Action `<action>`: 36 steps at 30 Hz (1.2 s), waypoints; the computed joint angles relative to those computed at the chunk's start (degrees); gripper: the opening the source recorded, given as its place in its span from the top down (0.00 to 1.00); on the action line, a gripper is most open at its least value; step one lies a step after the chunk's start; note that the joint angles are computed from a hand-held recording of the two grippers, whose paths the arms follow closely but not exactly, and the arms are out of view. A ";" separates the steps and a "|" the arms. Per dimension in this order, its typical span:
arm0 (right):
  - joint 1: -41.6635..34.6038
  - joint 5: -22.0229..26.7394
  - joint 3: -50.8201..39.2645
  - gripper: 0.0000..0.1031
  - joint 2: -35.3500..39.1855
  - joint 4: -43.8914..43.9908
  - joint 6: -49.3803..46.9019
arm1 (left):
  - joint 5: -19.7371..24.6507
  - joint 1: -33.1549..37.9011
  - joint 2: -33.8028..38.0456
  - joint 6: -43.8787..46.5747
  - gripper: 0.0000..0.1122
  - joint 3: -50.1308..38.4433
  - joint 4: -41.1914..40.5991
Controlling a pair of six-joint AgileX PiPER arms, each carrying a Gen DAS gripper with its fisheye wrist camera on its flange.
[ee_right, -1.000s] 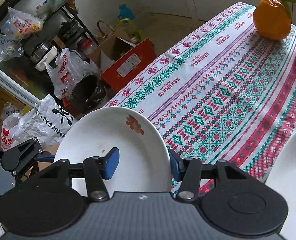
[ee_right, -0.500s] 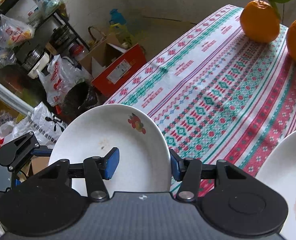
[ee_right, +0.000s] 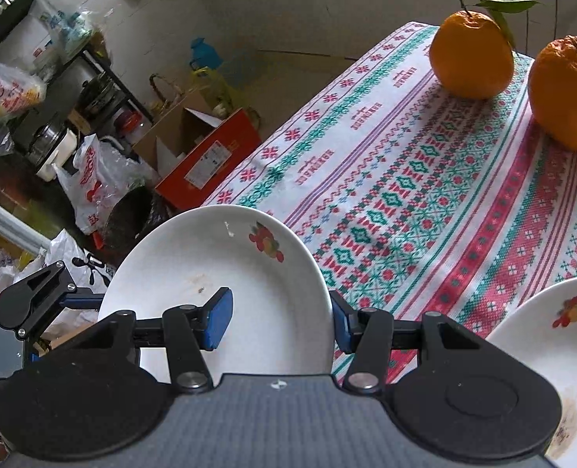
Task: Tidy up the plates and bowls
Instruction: 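Lift the white plate off the tablecloth with the right gripper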
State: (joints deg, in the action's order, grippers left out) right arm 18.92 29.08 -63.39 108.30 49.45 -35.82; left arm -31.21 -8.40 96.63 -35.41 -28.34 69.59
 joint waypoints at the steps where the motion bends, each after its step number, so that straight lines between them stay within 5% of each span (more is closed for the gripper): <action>1: -0.10 -0.15 -0.07 0.44 0.13 0.31 -0.26 | 0.05 -0.07 0.42 0.22 0.11 -0.35 -0.13; 23: -0.66 -3.64 -0.68 0.43 0.98 -2.35 2.51 | -0.51 -0.95 4.22 3.79 0.11 -3.86 -2.44; 26: -0.73 -3.74 -0.16 0.36 0.90 0.40 0.30 | -0.38 -1.21 4.08 4.16 0.11 -3.68 -3.03; 30: 0.36 -5.34 0.68 0.07 0.23 0.43 0.18 | 0.22 -1.59 3.20 4.54 0.11 -3.08 -3.90; 36: 2.17 -8.50 3.16 0.00 -3.08 -6.79 6.53 | 0.09 -0.55 0.12 2.55 0.10 -1.12 -2.04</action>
